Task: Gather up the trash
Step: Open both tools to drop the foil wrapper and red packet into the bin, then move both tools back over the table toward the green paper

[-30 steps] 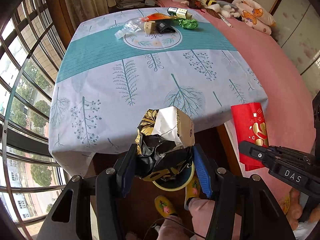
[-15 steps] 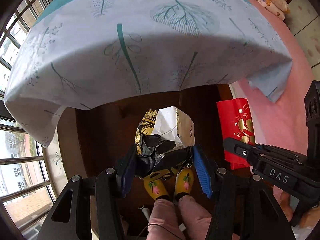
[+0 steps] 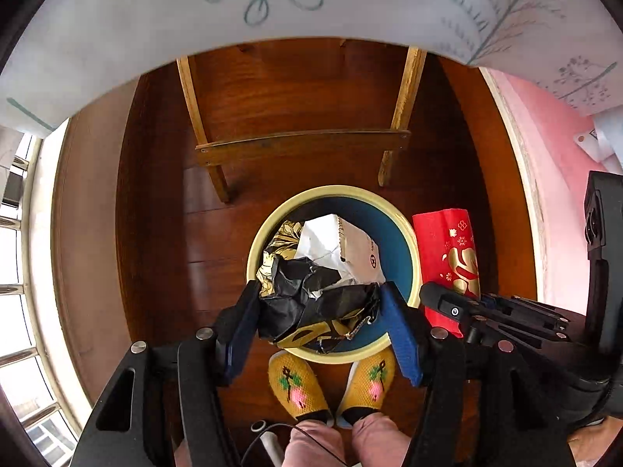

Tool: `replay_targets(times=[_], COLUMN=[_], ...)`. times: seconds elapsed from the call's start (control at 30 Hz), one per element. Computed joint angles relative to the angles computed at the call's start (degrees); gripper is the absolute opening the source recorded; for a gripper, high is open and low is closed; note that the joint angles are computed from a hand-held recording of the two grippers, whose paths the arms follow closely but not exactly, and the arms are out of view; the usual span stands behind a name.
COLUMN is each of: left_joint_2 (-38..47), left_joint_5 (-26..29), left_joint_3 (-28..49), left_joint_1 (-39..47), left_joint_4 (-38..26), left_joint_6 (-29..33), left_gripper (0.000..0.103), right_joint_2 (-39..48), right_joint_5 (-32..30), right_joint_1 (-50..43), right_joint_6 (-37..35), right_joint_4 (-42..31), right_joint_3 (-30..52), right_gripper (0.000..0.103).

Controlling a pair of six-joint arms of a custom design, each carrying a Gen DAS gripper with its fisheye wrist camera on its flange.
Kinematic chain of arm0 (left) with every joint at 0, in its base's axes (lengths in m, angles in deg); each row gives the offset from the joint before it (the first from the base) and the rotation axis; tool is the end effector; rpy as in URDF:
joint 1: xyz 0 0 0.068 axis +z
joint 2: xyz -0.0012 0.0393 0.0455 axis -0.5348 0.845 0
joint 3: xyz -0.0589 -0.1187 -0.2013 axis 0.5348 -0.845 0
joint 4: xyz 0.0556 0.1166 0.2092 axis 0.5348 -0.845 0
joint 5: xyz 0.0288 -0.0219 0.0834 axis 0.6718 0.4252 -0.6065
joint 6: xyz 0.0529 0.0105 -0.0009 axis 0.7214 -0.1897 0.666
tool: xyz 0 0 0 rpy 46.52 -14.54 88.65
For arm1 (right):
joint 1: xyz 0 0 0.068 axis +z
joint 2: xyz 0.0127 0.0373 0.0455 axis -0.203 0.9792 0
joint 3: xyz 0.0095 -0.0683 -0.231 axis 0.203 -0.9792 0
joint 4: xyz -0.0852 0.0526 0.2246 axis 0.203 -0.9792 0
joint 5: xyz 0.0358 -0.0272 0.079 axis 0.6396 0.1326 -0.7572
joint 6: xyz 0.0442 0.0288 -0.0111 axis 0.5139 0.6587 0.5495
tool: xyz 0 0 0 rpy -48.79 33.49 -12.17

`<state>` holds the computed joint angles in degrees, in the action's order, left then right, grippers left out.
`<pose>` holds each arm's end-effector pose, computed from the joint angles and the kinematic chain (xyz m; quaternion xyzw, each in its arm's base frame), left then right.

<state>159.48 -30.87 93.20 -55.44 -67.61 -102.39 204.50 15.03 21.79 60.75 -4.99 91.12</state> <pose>0.2825 -0.1221 0.2176 -0.0439 0.9959 -0.0506 0.0605 0.3094 0.2178 0.1941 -0.0141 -0.9823 -0.1866 0.0012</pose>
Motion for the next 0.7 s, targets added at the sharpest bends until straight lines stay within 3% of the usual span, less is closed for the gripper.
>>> replay_targets(times=[0.13, 0.2, 0.23, 0.27, 0.3, 0.37, 0.53, 0.7], left_joint_2=[0.74, 0.80, 0.44, 0.19, -0.18, -0.85, -4.93, -7.57], left_joint_5=[1.13, 1.69, 1.56, 1.50, 1.48, 0.97, -1.49, -3.04], left_joint_3=[-5.69, -7.48, -8.32, -9.01, -9.81, -10.42, -9.94, -4.16], left_joint_1=[1.22, 2.08, 2.40, 2.89, 3.35, 3.98, 4.04, 4.57], left_joint_4=[5.77, 7.27, 7.89, 8.37, 8.81, 8.72, 6.05, -0.57], left_joint_6=[0.81, 1.15, 1.08, 1.21, 1.51, 2.29, 3.91, 5.05], left_gripper=[0.067, 0.072, 0.076, 0.089, 0.095, 0.095, 0.095, 0.095], right_joint_2=[2.36, 3.14, 3.32, 3.68, 3.59, 2.38, -0.20, -4.77], right_joint_5=[0.62, 0.88, 1.37, 2.28, 2.57, 3.43, 4.78, 6.25], right_joint_1=[0.65, 0.89, 1.17, 1.23, 1.01, 0.85, 1.07, 1.14], right_joint_6=[-0.19, -0.56, -0.48, -0.41, -0.41, 0.10, 2.12, 3.34], right_joint_4=[7.30, 9.35, 9.99, 9.94, 10.63, 12.36, 13.36, 10.06], right_joint_3=[-5.70, -7.59, -8.48, -8.67, -9.45, -11.61, -13.33, -12.67], right_gripper=[0.011, 0.019, 0.035, 0.047, 0.052, 0.062, 0.063, 0.063])
